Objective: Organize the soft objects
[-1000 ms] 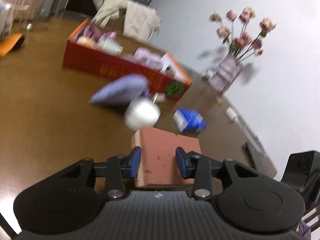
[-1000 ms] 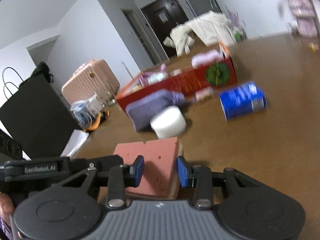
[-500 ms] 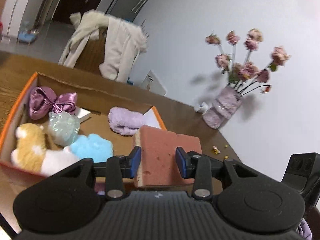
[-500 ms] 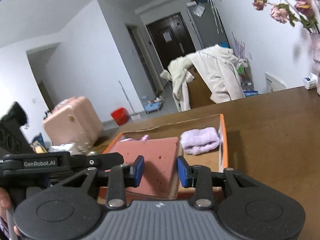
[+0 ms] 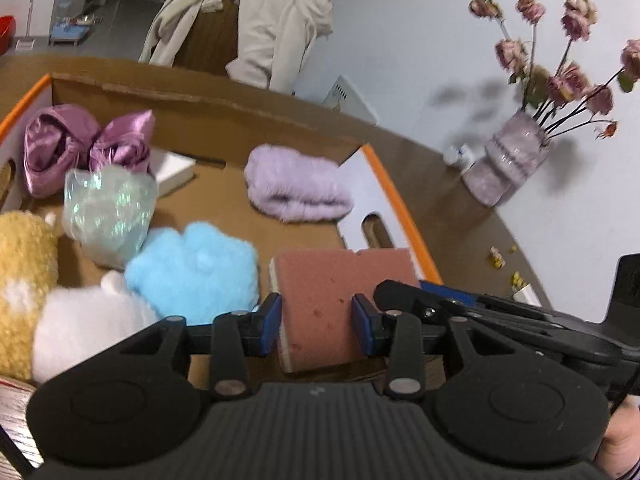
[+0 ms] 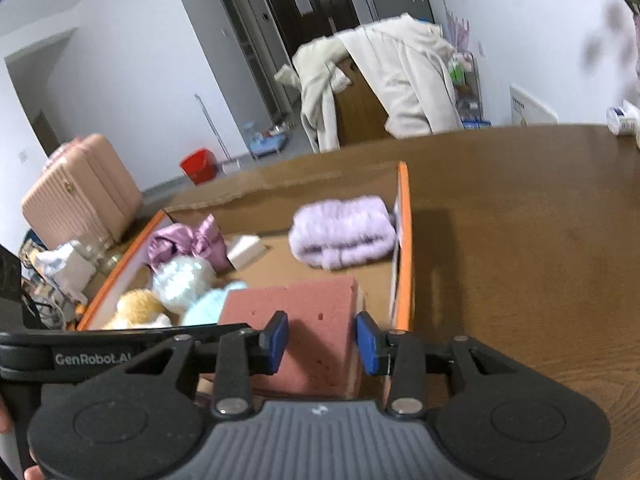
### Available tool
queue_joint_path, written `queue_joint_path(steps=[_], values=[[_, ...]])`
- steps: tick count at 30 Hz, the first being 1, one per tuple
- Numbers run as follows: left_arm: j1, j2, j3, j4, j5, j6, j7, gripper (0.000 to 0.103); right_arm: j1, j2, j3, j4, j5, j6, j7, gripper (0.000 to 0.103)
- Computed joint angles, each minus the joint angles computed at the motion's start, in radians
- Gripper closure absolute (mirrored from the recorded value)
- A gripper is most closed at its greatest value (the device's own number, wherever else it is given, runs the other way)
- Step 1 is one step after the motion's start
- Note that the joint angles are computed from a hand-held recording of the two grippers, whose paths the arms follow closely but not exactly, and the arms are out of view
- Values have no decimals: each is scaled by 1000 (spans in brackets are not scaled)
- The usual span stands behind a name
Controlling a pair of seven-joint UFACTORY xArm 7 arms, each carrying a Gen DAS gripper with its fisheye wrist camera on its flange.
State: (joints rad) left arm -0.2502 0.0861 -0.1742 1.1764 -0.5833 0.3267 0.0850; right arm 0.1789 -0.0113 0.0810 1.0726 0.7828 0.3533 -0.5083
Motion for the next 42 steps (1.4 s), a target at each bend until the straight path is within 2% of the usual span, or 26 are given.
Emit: queue_joint_path(steps=[4,7,9,11,13,15,16,18,20,24,26,28,31,34,39,42], values=[[-5,-13,7,-20,42,-20,-42,58,8,-21,7,-24,-95,-32,62,62],[-13,-65,14,-58,88,-41,-75,51,17,-61,-1,-49,-122,-47,75,56],[-21,-115,20,-94,148,-55,-94,48,27,-102,-11,-74,-136,-53,78,55],[-27,-173,27,-139,206,-70,-111,45,39,-160,-22,-115,-159,-67,85,49],[-33,-249,35,-200,256,-90,-122,40,58,-223,-41,-159,-170,-73,89,44],[-38,-335,43,-269,298,-110,-127,31,72,-295,-52,-209,-201,-84,112,42],[-35,-376,43,-299,326,-117,-137,30,78,-328,-56,-232,-218,-89,124,37],[1,-474,19,-373,408,-136,-181,25,91,-403,-62,-284,-252,-103,151,32],[24,-568,8,-437,468,-142,-211,20,96,-480,-58,-339,-291,-118,185,31],[36,-766,6,-561,544,-140,-226,17,153,-628,-71,-446,-325,-156,212,25],[32,-866,4,-629,570,-151,-226,14,159,-712,-46,-511,-355,-178,240,23],[55,-977,-26,-701,596,-156,-248,13,166,-793,-24,-576,-376,-198,272,21],[26,-1128,-24,-789,606,-117,-267,10,174,-923,14,-676,-395,-217,337,18],[-4,-1259,-33,-861,601,-60,-304,8,142,-1049,99,-763,-419,-203,438,16],[-45,-1477,-65,-980,574,80,-423,5,149,-1248,211,-883,-457,-106,592,15],[-36,-1611,-100,-1043,571,196,-528,5,177,-1373,270,-954,-461,-22,715,15]])
